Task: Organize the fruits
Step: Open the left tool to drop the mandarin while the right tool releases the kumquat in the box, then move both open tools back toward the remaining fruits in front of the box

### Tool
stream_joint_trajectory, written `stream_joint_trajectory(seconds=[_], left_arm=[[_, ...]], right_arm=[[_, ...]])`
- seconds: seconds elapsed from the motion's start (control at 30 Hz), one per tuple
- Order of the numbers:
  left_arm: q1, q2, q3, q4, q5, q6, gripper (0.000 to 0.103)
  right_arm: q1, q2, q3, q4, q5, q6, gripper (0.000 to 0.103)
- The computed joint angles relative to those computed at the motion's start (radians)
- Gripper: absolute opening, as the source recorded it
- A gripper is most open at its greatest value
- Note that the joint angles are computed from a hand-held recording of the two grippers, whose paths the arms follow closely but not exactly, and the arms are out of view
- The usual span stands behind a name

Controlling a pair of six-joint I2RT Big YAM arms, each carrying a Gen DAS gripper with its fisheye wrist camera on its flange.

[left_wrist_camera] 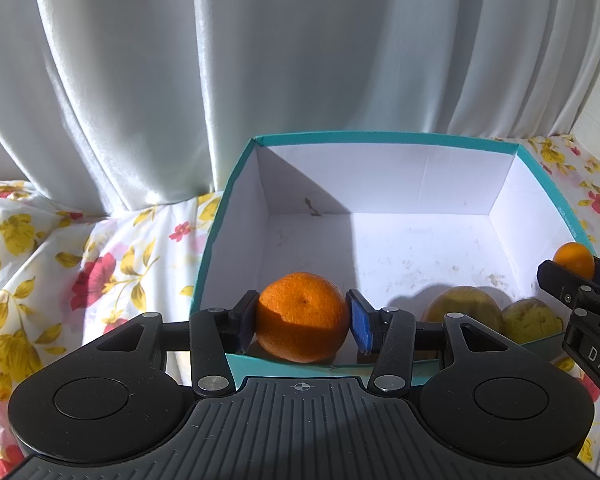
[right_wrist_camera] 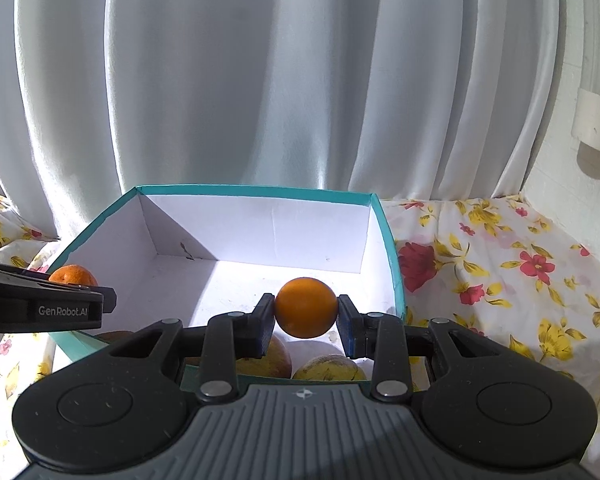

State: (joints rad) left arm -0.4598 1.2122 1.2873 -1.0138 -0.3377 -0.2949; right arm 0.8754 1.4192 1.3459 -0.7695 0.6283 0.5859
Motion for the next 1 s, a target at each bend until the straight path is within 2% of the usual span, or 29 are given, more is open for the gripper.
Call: stream_joint_trajectory(seconds=[0.1,0.17,0.3,0.47,0.6,0.8,1.0], left_arm=[[0.009,-0.017,-0.016,0.029,0.032,0.006,0.058],[0.012,-0.041,-0.036,0.069,0.045,0.004,0.078],[-0.007,-0.1,-0.084,0.155,-0.006,0.039,0.079],[-0.029,-0.192,-0.151,0.204,-0.024,0.051,0.082],[-0.063,-0.278,-0.23,0.238,-0.049,0.062,0.083],[-0.104,-0.37,-0.317,0.228,-0.029,0.056,0.083],[-0.134,-0.401,-0.359,0.189,-0.017,0.048,0.083]], right_arm=[[0.0,0.002,0.002,-0.008,0.01,0.011,0.034],[0.006,-0.007,-0.006,0.004,0.036,0.015,0.042],[0.025,-0.038,-0.029,0.028,0.104,0.016,0.043],[0.077,-0.085,-0.071,0.016,0.228,0.065,0.05],[0.131,-0.112,-0.11,-0.018,0.275,0.124,0.052],[0.195,-0.127,-0.143,-0.114,0.259,0.236,0.057],[0.254,-0.118,-0.143,-0.192,0.268,0.312,0.06]])
